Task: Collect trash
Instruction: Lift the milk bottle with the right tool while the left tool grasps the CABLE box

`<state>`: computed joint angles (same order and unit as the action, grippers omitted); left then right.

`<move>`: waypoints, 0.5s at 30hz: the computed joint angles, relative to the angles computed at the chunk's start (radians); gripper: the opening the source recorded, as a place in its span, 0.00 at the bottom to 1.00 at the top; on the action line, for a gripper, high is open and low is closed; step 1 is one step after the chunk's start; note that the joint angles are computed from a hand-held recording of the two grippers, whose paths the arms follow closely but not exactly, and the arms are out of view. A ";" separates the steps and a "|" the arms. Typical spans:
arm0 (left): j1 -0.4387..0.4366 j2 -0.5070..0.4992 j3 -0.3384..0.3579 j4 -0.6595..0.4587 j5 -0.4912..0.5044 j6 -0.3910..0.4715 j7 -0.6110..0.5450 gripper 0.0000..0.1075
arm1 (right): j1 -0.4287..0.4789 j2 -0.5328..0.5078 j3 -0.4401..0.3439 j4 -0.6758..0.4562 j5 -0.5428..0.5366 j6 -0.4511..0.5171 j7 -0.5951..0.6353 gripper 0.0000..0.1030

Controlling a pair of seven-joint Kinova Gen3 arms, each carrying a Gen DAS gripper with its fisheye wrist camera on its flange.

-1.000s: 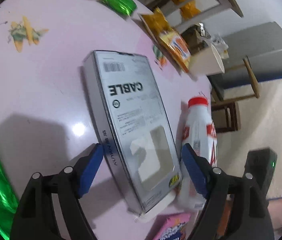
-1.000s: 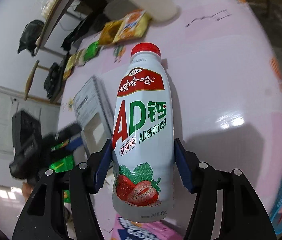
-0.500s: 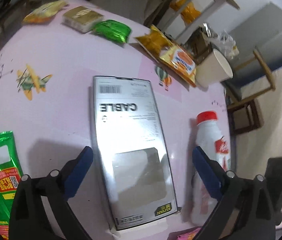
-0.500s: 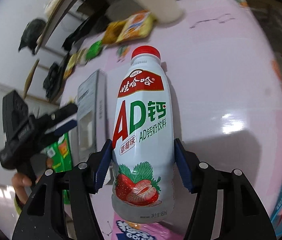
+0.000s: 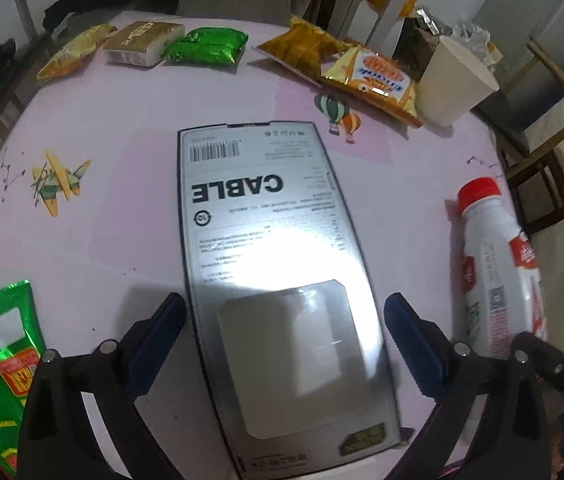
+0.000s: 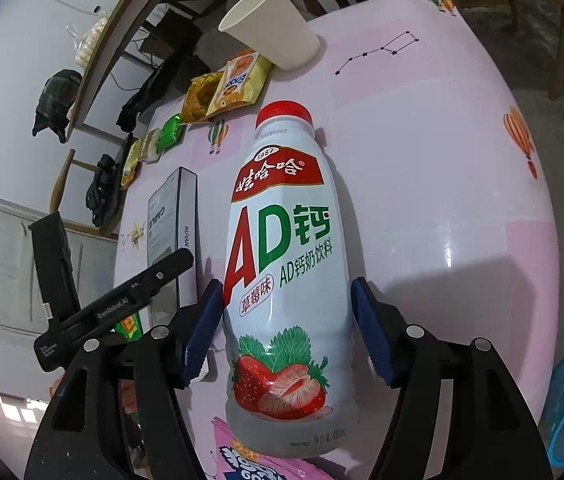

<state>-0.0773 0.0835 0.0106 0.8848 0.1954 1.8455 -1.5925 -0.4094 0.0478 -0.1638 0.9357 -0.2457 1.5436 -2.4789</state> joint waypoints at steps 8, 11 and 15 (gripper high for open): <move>-0.023 -0.020 -0.018 0.014 -0.005 -0.014 -0.040 0.83 | 0.005 -0.009 0.002 0.035 -0.013 -0.033 0.003 0.57; -0.048 -0.040 -0.033 0.008 0.028 -0.027 -0.050 0.82 | 0.003 -0.034 -0.001 0.051 0.017 -0.063 -0.026 0.56; -0.090 -0.055 -0.057 -0.048 0.098 0.005 -0.075 0.81 | 0.008 -0.060 -0.005 0.039 0.029 -0.076 -0.044 0.56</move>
